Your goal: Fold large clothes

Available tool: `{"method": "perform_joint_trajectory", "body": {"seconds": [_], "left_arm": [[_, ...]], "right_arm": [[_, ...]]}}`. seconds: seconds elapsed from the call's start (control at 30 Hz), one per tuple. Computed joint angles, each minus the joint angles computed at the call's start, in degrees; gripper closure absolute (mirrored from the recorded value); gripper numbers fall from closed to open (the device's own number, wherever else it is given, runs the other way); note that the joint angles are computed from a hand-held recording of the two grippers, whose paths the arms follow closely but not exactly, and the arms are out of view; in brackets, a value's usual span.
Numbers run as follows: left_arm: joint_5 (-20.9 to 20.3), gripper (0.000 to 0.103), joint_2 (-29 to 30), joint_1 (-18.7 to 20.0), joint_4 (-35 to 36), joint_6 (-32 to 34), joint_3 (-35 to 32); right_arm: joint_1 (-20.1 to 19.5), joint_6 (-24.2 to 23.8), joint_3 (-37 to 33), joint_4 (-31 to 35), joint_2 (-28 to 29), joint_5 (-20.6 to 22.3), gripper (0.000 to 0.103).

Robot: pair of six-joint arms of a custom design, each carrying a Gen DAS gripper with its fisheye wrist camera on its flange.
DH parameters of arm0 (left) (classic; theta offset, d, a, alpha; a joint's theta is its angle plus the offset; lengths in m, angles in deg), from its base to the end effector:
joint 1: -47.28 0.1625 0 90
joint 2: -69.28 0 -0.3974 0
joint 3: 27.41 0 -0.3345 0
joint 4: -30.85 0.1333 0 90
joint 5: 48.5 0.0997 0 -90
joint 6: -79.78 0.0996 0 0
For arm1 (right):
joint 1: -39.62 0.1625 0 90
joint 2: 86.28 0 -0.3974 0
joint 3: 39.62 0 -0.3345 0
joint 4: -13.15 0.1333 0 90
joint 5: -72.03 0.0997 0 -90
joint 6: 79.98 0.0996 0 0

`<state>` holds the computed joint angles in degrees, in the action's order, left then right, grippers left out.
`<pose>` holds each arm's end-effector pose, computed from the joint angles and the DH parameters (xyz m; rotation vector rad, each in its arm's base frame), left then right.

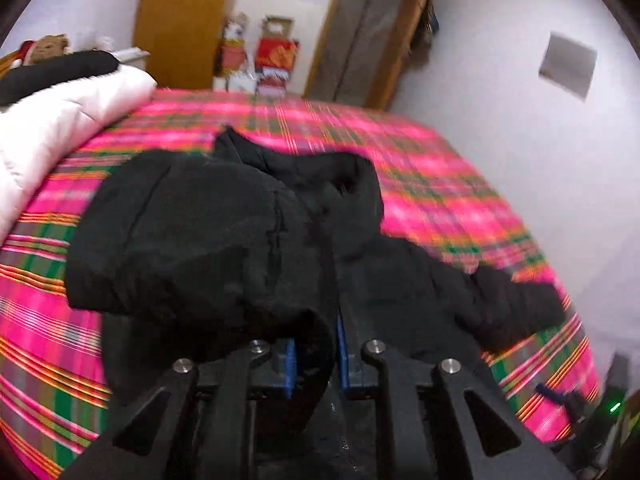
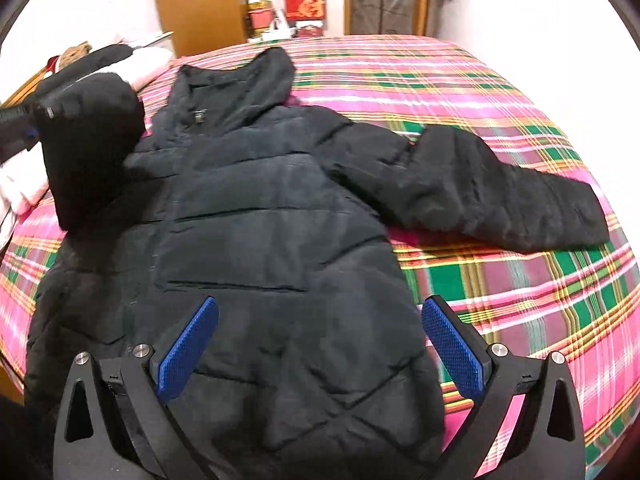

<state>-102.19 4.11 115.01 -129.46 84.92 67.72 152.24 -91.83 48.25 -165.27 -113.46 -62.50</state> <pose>-0.0436 -0.6139 0.3595 0.2925 2.4407 -1.0059 0.3042 -0.5650 0.0359 0.4660 -2.2976 0.6628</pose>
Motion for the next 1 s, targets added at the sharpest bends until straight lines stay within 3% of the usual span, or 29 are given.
{"method": "perform_joint_trajectory", "body": {"seconds": [0.07, 0.13, 0.23, 0.5, 0.63, 0.73, 0.8, 1.0], "left_arm": [[-2.8, 0.066, 2.0, 1.0, 2.5, -1.0, -0.5], [-4.6, 0.039, 3.3, 1.5, 3.4, -1.1, 0.1], [-7.8, 0.026, 3.1, 1.7, 2.3, 0.9, 2.4], [-11.9, 0.025, -0.7, 0.4, 3.8, -2.8, 5.0], [-9.3, 0.025, -4.4, 0.1, -0.1, -3.7, 7.6], [-2.6, 0.025, -5.8, -0.8, -1.8, -1.0, 8.8], [-5.9, 0.025, -6.7, -0.9, -1.2, 0.3, 8.9], [-24.5, 0.023, -8.2, 0.0, 3.6, 2.7, 8.6]], "right_arm": [[-0.8, 0.5, -0.1, -0.1, 0.1, 0.3, 0.002], [-1.3, 0.6, -0.4, 0.1, 0.4, 0.4, 0.002], [-1.7, 0.5, -0.5, 0.1, 0.8, 0.6, 0.002], [-1.1, 0.2, -0.9, -2.4, 0.7, 2.1, 0.002], [-1.0, 1.4, -3.2, -0.6, 1.1, 4.5, 0.002], [-1.3, 4.1, -6.1, 2.1, 1.9, 7.5, 0.002], [-1.1, 5.0, -8.1, 2.5, 2.7, 9.1, 0.002], [-0.8, 6.8, -7.9, 1.2, 3.1, 8.3, 0.002]]}}
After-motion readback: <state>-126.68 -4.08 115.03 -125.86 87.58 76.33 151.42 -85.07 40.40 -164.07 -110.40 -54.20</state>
